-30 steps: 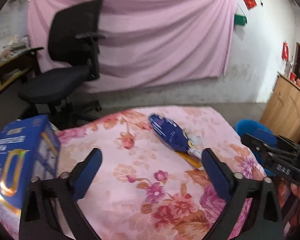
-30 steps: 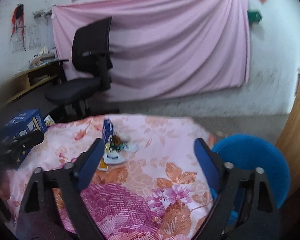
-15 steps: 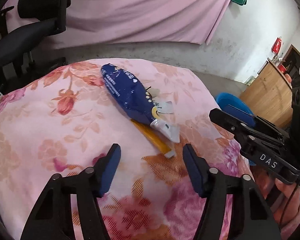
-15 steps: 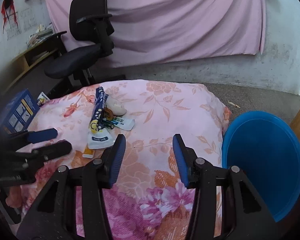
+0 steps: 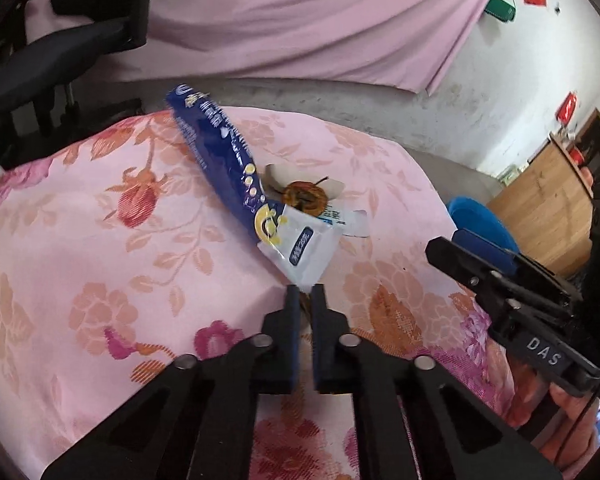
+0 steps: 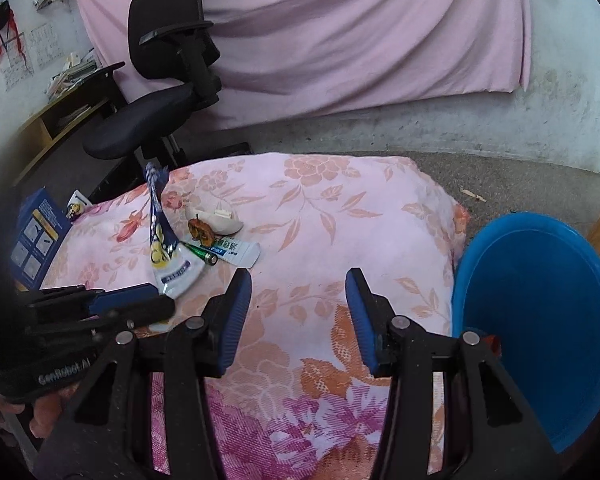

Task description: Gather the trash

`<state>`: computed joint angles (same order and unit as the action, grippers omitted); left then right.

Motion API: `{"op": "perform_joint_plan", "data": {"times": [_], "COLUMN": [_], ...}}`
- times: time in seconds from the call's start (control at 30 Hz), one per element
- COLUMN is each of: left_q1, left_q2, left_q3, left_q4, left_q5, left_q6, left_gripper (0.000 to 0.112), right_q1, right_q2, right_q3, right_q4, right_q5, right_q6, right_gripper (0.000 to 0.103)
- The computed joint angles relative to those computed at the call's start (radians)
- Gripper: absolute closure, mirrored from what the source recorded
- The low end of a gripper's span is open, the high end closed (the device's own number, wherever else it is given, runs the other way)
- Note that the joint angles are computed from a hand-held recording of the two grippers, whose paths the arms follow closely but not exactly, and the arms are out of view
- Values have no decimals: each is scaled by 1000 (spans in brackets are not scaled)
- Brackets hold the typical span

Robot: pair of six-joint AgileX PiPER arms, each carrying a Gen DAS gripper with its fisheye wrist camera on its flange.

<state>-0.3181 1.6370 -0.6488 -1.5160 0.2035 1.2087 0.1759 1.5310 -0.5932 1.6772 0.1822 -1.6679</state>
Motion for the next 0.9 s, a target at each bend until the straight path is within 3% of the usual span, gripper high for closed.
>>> {"op": "perform_joint_plan", "data": {"times": [0.13, 0.27, 0.47, 0.57, 0.67, 0.73, 0.8, 0.83, 0.9], "left_q1": [44, 89, 142, 139, 144, 142, 135, 131, 114], "left_q2": [-49, -87, -104, -108, -112, -107, -97, -95, -89], "left_q3": [36, 56, 61, 66, 63, 54, 41, 40, 32], "left_q4": [73, 152, 184, 169, 197, 204, 190, 176, 166], "left_q5": [40, 74, 126, 126, 135, 150, 163, 170, 164], "left_q6": [-58, -120, -124, -116, -138, -149, -139, -123, -118], "left_gripper": [112, 112, 112, 112, 112, 112, 112, 110, 97], "right_q1": [29, 68, 102, 85, 83, 80, 84, 79, 49], "right_q2": [23, 88, 228, 289, 332, 329, 314, 308, 288], "right_q3": [-23, -92, -253, -333, -385, -380, -359, -350, -326], "right_q4": [-91, -287, -745, -743, -821, -799, -836, -832, -796], "right_q5": [-10, -28, -9, 87, 154, 165, 146, 146, 169], "right_q6": [77, 249, 651, 598, 644, 603, 612, 603, 562], "right_gripper": [28, 28, 30, 31, 41, 45, 57, 59, 66]}}
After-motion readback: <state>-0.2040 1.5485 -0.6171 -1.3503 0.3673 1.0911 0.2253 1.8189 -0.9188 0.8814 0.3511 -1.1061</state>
